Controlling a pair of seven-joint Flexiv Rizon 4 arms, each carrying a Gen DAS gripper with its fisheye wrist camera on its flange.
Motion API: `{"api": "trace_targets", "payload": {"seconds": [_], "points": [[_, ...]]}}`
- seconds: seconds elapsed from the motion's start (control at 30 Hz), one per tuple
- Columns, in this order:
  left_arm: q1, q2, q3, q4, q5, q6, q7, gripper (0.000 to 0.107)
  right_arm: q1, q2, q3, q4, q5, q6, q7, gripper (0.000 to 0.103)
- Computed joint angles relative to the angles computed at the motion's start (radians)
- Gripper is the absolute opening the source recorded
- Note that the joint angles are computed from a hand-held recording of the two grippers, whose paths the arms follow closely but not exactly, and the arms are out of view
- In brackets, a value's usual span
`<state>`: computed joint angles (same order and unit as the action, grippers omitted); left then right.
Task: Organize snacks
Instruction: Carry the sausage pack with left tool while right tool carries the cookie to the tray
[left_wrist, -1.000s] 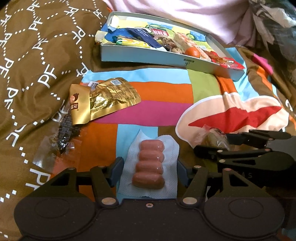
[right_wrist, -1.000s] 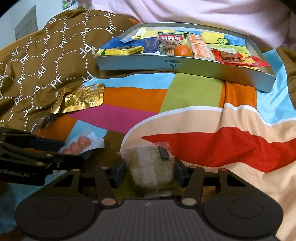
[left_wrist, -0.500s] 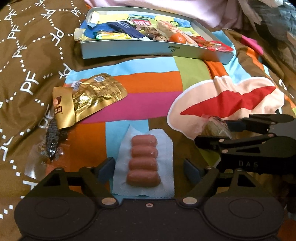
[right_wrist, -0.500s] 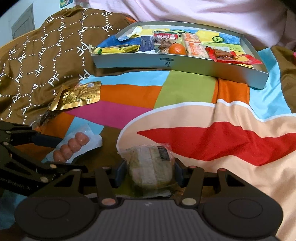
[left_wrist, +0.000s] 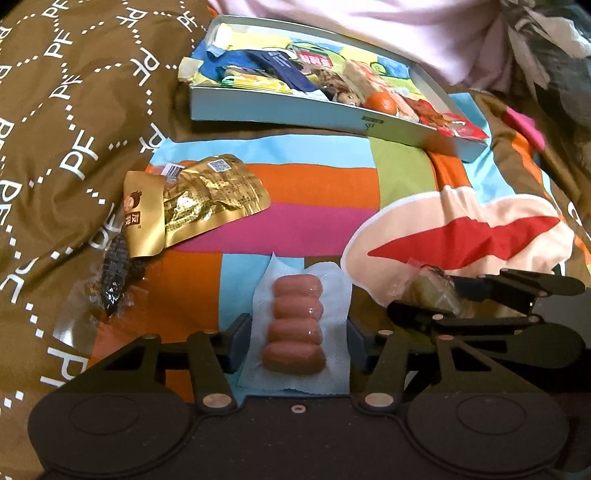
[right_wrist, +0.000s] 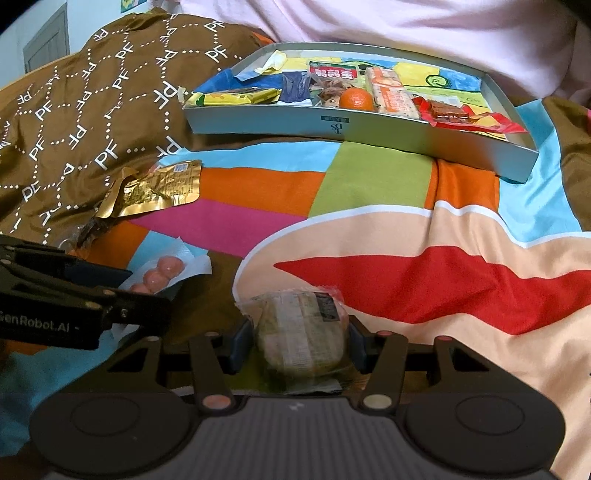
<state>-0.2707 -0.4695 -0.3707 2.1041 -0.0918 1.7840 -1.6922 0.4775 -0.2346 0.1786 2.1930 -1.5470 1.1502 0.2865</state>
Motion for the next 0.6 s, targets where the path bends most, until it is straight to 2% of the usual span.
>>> {"api": "trace_targets", "payload": {"seconds": [0.17, 0.5, 0.6], "points": [[0.027, -0.007, -0.032, 0.017, 0.008, 0.056, -0.046, 0.052, 0.005, 0.001, 0.001, -0.001, 0.000, -0.014, -0.008, 0.058], [-0.089, -0.012, 0.092, -0.001, 0.014, 0.146, -0.089, 0.052, 0.009, 0.000, 0.002, -0.007, -0.042, -0.044, -0.001, 0.058], [-0.113, -0.013, 0.114, -0.016, 0.008, 0.167, -0.093, 0.052, 0.004, 0.008, 0.000, -0.008, -0.099, -0.051, 0.042, 0.058]]}}
